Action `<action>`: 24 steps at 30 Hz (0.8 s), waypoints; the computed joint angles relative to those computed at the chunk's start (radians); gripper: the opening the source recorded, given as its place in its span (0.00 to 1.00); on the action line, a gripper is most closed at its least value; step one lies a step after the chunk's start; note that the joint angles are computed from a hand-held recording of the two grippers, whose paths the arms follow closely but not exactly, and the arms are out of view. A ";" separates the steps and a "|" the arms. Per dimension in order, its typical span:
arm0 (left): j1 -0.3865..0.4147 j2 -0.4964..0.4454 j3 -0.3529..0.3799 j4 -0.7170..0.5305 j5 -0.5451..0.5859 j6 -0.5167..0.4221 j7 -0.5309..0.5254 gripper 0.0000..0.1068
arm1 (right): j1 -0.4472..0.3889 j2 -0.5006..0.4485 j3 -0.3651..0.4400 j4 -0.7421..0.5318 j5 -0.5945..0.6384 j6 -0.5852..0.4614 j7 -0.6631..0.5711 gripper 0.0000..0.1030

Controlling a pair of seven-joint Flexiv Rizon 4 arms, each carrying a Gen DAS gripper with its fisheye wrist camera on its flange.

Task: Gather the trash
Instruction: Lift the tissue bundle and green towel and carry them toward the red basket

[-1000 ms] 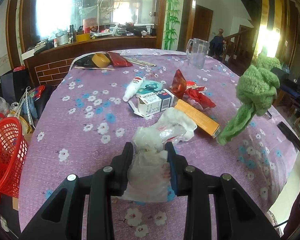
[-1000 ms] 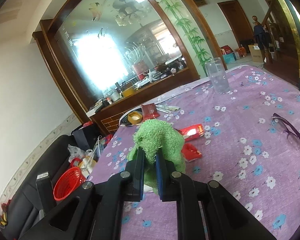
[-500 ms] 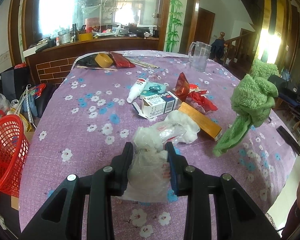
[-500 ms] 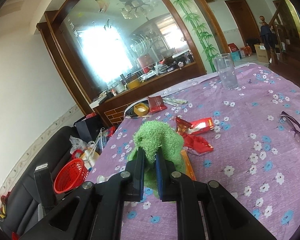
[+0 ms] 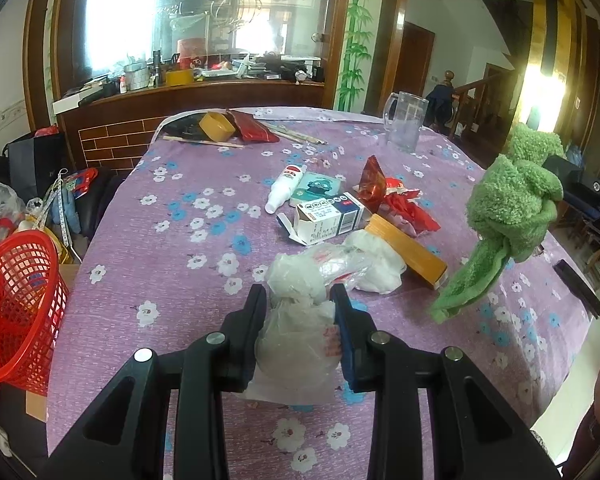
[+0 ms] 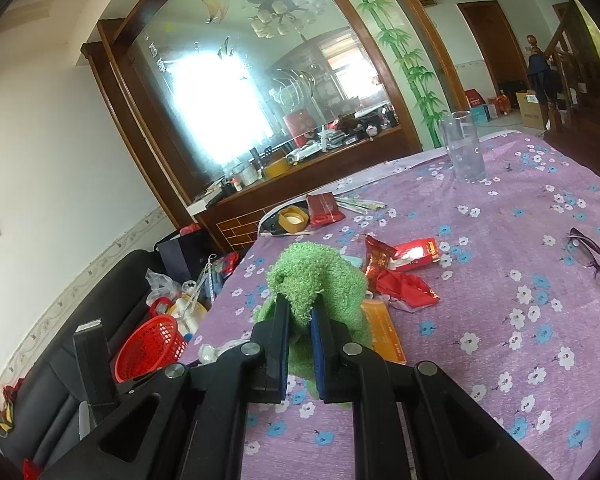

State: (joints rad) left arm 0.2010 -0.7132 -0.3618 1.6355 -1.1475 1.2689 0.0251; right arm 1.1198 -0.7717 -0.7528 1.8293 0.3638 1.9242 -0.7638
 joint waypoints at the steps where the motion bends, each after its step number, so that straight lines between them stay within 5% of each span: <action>1: 0.002 0.001 -0.001 0.001 -0.003 0.000 0.002 0.30 | -0.003 0.002 0.004 -0.002 -0.002 0.001 -0.001 0.11; 24: 0.033 -0.022 0.024 -0.053 -0.011 -0.030 -0.046 0.30 | -0.123 0.000 0.123 -0.119 -0.124 -0.052 0.007 0.11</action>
